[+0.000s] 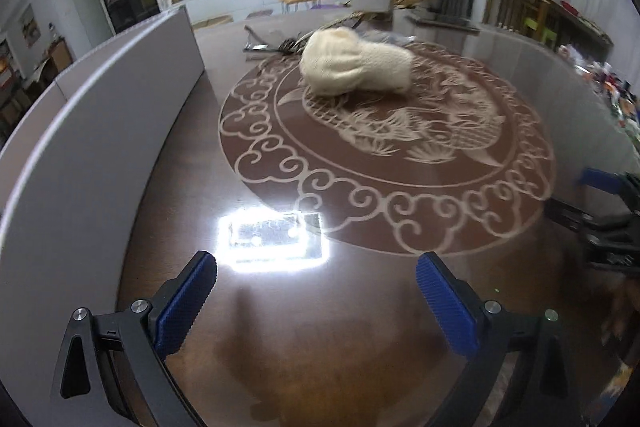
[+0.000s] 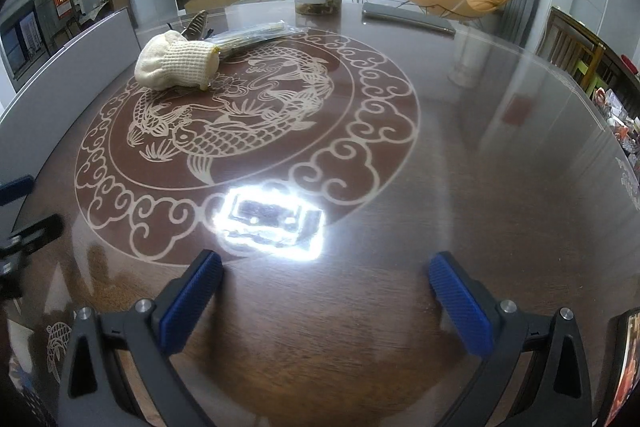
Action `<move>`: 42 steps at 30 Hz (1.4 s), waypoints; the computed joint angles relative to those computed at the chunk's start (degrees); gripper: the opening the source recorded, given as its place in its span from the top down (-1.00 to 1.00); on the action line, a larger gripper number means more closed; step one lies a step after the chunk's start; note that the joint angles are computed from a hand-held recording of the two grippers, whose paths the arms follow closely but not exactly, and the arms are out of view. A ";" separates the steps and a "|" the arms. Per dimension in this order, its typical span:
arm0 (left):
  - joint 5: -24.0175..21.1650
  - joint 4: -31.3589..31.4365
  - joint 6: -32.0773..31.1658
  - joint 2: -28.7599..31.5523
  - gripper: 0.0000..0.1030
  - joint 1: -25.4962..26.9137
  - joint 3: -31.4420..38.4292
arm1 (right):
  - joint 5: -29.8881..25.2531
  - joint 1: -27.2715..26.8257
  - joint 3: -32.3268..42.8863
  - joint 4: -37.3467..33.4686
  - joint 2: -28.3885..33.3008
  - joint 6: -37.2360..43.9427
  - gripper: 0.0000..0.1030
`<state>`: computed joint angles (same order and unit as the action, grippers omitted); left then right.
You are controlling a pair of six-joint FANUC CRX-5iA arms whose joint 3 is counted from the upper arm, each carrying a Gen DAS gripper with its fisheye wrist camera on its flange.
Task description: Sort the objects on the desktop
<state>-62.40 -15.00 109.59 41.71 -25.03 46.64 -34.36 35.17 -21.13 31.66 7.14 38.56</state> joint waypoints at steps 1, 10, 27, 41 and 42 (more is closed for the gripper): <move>-0.24 0.13 0.43 0.63 -0.97 0.14 0.62 | 0.00 0.00 0.00 0.00 0.00 0.00 -1.00; 2.50 2.62 2.14 0.68 -1.00 1.35 -1.59 | 0.01 -0.03 -0.02 -0.04 -0.04 0.06 -1.00; 2.22 2.78 2.14 1.29 -1.00 1.29 -0.69 | 0.15 -0.07 -0.10 0.02 -0.02 0.02 -1.00; 2.19 2.26 3.37 0.85 -1.00 1.35 -1.18 | 0.07 -0.13 0.07 -0.11 0.04 0.22 -1.00; 2.21 2.24 3.37 0.82 -1.00 1.34 -1.24 | 0.14 -0.10 -0.03 -0.02 0.03 0.10 -1.00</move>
<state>-60.20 -12.75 112.96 42.53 -23.70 45.40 -34.23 35.07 -21.16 31.63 7.17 38.65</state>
